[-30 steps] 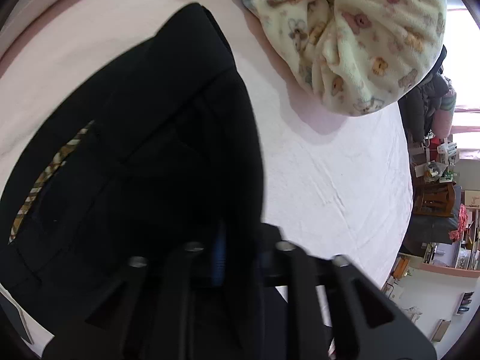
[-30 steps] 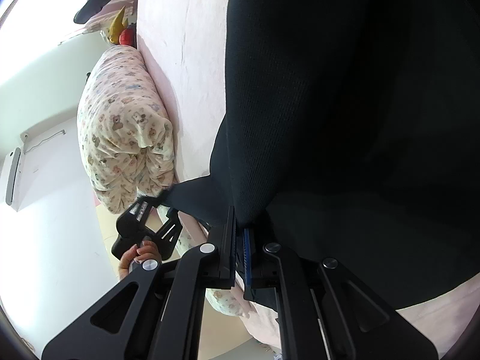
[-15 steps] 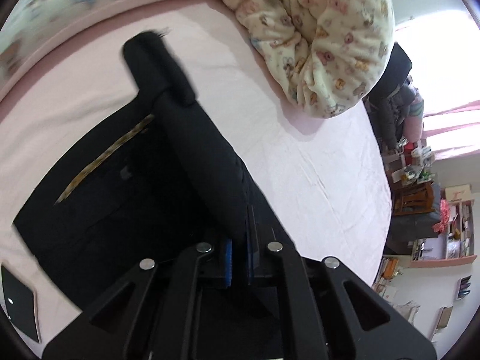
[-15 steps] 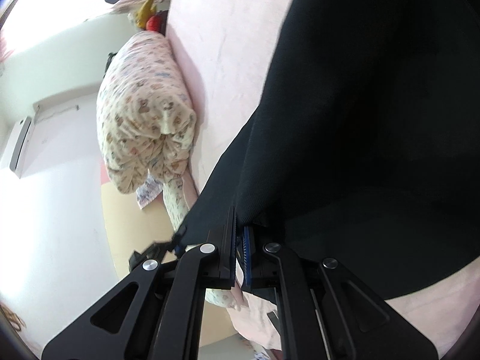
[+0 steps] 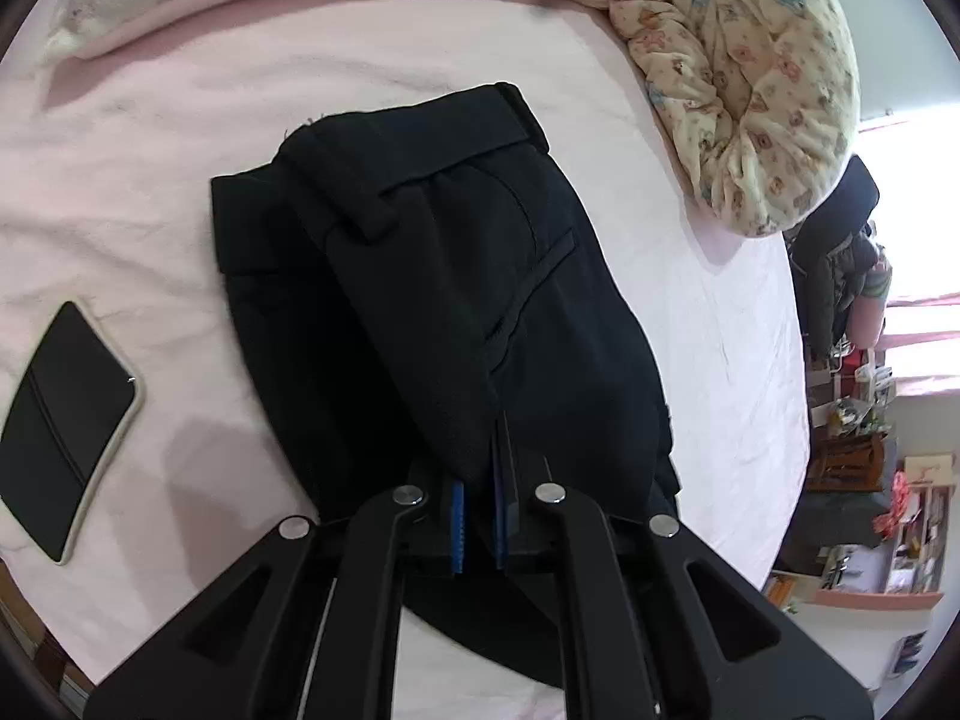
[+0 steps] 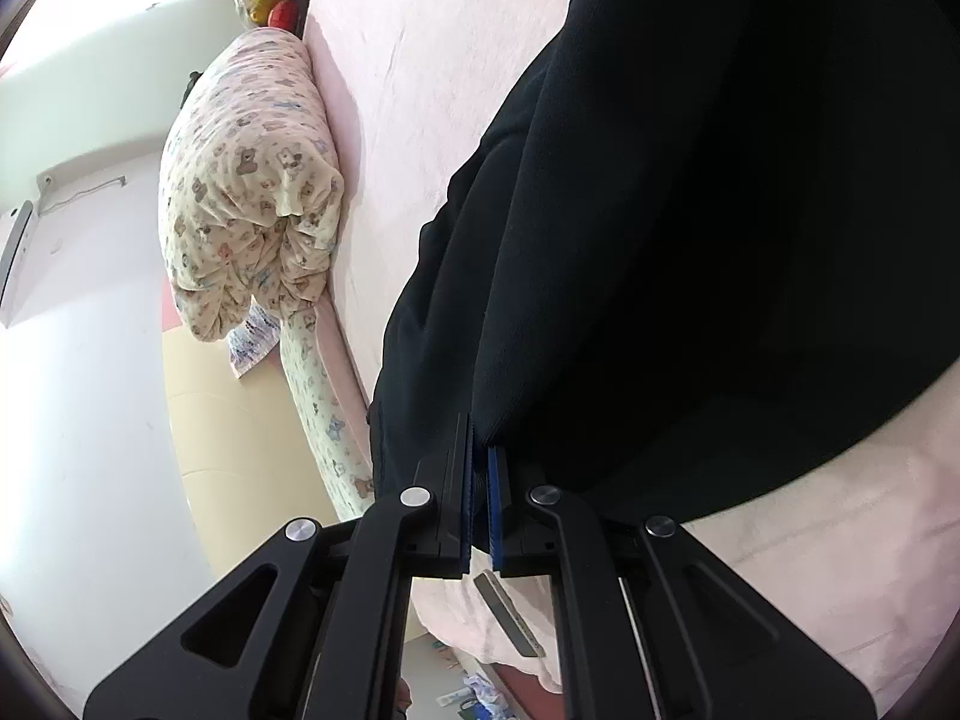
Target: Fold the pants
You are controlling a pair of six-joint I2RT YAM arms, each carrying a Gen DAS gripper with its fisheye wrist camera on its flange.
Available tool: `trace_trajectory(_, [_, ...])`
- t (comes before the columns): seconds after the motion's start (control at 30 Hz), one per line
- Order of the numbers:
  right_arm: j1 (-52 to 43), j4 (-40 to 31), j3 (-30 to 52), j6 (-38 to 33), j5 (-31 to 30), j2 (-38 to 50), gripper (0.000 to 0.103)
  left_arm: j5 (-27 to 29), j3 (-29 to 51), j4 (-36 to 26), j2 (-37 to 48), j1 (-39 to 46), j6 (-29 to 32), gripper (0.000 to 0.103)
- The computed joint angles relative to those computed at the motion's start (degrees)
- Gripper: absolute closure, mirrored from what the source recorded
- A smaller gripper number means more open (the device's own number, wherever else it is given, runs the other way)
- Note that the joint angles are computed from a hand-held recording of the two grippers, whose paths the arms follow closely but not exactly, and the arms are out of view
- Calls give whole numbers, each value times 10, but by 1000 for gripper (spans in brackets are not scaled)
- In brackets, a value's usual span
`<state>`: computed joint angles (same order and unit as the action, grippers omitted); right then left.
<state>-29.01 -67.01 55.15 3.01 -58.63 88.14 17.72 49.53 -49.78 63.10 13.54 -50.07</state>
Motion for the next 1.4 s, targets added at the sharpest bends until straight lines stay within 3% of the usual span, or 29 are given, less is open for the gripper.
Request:
trace_trajectory(0.33, [-20, -32, -63, -70, 66, -32, 99, -38, -36, -21, -35, -1, 2, 94])
trace_trajectory(0.53, [26, 59, -117, -35, 146, 11, 98, -75, -87, 2, -1, -1, -8, 82])
trace_trajectory(0.6, [19, 32, -97, -62, 140, 33, 97, -99, -85, 9, 18, -22, -7, 80])
trace_trajectory(0.63, [5, -6, -76, -101, 137, 45, 91, -105, -80, 6, 20, -29, -9, 78])
trace_trajectory(0.67, [-6, -29, -63, -124, 136, 50, 82, -105, -75, 2, 19, -32, -10, 74])
trace_trajectory(0.7, [-43, -73, -41, -173, 140, 58, 77, -97, -70, -5, 16, -32, -3, 57])
trace_trajectory(0.73, [-83, -113, -15, -209, 141, 70, 68, -101, -60, -22, 18, -37, 1, 27])
trace_trajectory(0.77, [-125, -149, 10, -242, 143, 85, 59, -121, -50, -50, 19, -49, -2, 17])
trace_trajectory(0.83, [-225, -210, 81, -290, 152, 135, 58, -150, -45, -98, -18, -76, -19, 13])
trace_trajectory(0.93, [-327, -197, 205, -225, 139, 207, 58, -190, -37, -166, -69, -156, -70, 13])
trace_trajectory(1.03, [-395, -144, 328, -95, 117, 295, 58, -211, -26, -177, -78, -311, -154, 8])
trace_trajectory(1.13, [-422, -103, 410, -5, 111, 356, 58, -201, -12, -103, -24, -451, -185, 6])
trace_trajectory(1.2, [-425, -99, 455, 12, 111, 388, 58, -181, 7, -29, 30, -511, -186, 5])
trace_trajectory(1.27, [-415, -104, 497, 12, 120, 415, 58, -183, 30, 10, 72, -541, -186, 4])
trace_trajectory(1.4, [-394, -91, 505, 24, 126, 428, 58, -187, 90, 53, 162, -565, -186, 3])
